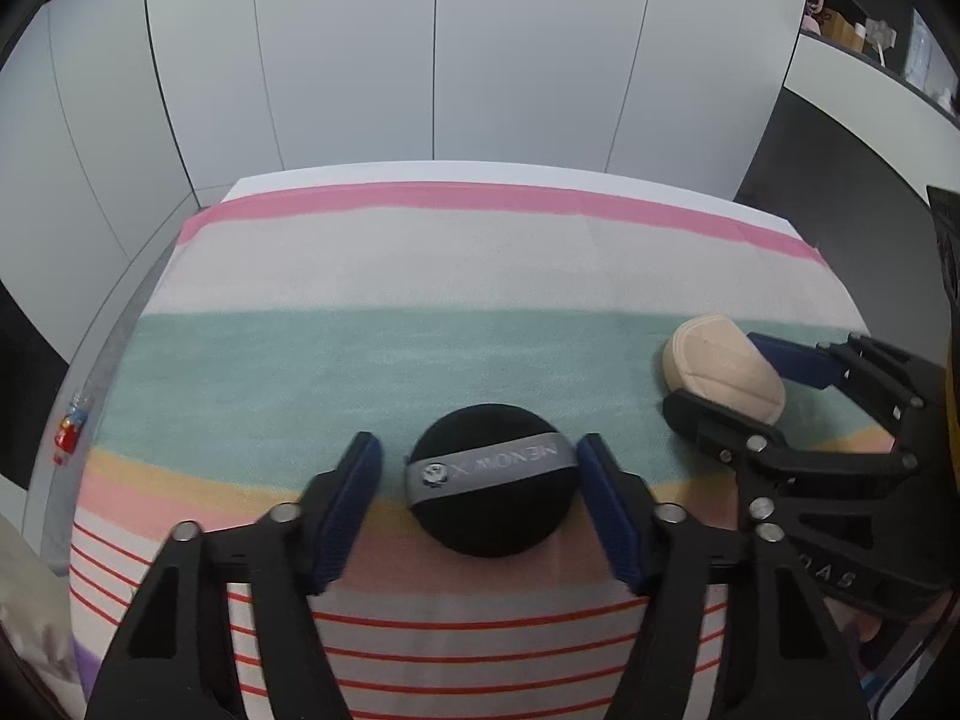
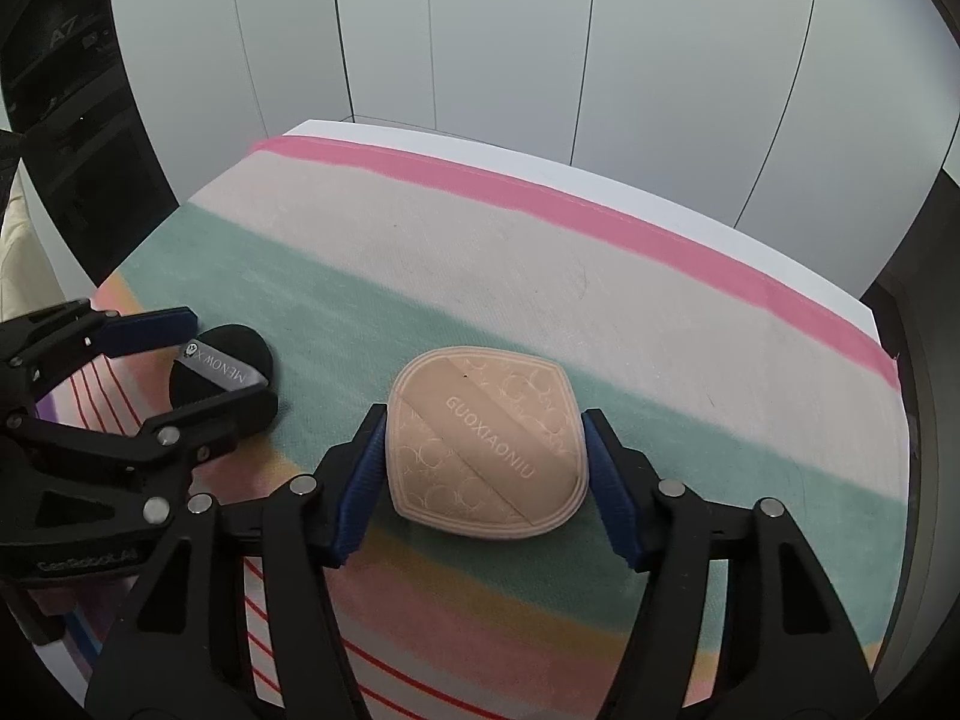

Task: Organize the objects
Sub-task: 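Grasp the black round puff with the left gripper while the right gripper grasps the beige sponge, then lift the black puff and beige sponge and carry both toward the cardboard box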

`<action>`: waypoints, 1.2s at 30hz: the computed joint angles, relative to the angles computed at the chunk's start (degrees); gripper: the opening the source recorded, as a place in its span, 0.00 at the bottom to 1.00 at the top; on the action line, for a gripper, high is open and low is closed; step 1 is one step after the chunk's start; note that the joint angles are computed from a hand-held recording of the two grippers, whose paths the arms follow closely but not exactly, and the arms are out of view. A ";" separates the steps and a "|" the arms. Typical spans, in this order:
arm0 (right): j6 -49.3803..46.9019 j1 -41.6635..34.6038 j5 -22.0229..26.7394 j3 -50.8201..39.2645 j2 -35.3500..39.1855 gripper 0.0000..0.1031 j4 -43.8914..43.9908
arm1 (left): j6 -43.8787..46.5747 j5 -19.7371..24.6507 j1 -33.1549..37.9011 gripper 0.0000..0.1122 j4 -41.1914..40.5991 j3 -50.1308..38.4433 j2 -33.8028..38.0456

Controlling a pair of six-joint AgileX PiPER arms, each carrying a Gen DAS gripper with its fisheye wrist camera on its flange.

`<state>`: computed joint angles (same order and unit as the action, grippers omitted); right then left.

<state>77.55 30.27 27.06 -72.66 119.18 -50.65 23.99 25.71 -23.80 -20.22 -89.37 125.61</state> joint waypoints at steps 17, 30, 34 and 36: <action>0.74 3.72 8.62 5.77 -12.50 0.63 3.77 | -8.50 2.40 -3.45 0.49 7.16 6.58 -12.36; -2.97 12.20 27.83 6.17 -27.60 0.63 9.49 | -15.60 9.34 -5.43 0.49 10.09 12.75 -27.65; -1.57 16.09 34.44 5.08 -31.10 0.63 11.47 | -17.94 13.15 -5.44 0.49 11.05 14.39 -32.05; -0.86 18.78 38.17 3.86 -32.15 0.63 11.64 | -18.99 15.65 -5.42 0.49 10.88 14.61 -34.55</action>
<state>76.69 49.05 65.23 -68.81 87.03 -39.00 4.99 41.36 -29.22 -9.34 -74.75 91.06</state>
